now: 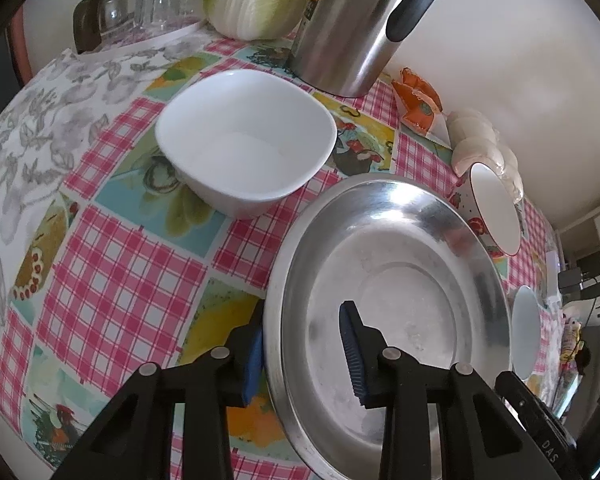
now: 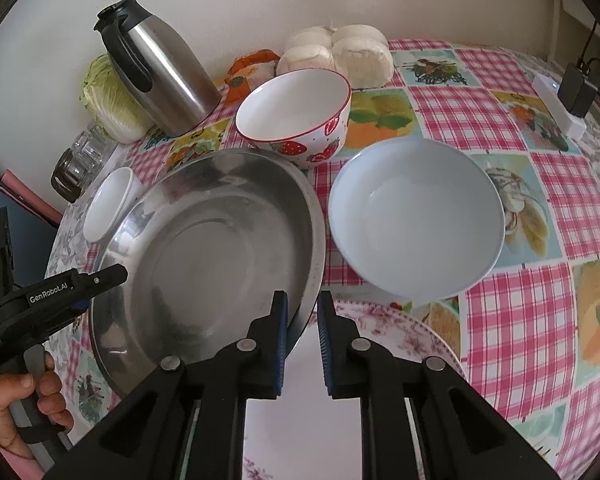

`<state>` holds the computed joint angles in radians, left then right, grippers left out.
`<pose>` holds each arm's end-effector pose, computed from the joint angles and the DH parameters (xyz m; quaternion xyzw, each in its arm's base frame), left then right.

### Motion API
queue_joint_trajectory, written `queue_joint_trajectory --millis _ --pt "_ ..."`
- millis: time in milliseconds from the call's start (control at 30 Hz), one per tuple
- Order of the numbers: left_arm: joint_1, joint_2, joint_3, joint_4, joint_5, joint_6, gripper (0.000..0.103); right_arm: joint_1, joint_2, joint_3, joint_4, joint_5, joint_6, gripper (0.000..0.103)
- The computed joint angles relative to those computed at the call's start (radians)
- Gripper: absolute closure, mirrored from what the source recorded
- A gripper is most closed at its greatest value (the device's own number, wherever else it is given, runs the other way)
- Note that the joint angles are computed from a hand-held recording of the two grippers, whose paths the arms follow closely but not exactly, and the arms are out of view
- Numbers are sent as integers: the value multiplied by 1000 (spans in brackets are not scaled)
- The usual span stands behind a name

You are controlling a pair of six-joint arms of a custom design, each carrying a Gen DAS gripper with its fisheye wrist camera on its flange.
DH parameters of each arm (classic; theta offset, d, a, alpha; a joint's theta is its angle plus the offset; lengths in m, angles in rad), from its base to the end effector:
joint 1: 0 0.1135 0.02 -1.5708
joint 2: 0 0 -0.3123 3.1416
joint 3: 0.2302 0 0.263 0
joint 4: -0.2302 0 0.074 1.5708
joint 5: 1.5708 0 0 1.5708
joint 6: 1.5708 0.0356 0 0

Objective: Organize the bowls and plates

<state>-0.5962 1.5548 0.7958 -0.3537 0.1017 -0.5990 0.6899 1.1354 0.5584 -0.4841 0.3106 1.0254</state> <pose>0.2383 -0.1661 0.1949 0.0102 0.9726 -0.1685 0.1596 0.1521 0.1114 0.2131 0.1981 0.9361 0.0904 0.2761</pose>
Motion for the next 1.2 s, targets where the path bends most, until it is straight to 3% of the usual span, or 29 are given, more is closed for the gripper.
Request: queue_joint_trajectory --millis 300,433,467,533,667,833,1000,1033,1200 --pt "1 24 8 16 -23 20 65 -13 20 -9 41 13 -37 87" --pt "-2 15 18 -24 -44 18 57 -6 32 10 15 12 -35 86" --pt "-2 11 21 -37 -51 17 48 -1 38 18 2 16 -33 85" --pt "1 -3 23 -53 -59 15 41 4 38 25 -13 20 -32 73" --pt "-4 -28 31 -81 -74 17 29 25 33 48 -59 47 -18 61" --pt "-27 -38 51 -127 -116 18 10 52 24 71 -105 85 -5 30" --pt "-56 -40 67 -161 -158 17 1 76 17 79 -139 117 11 21" --pt "-65 -42 69 -169 -172 15 0 80 13 78 -142 121 14 14" --pt "-104 -56 68 -192 -216 2 0 127 -2 88 -187 173 45 8"
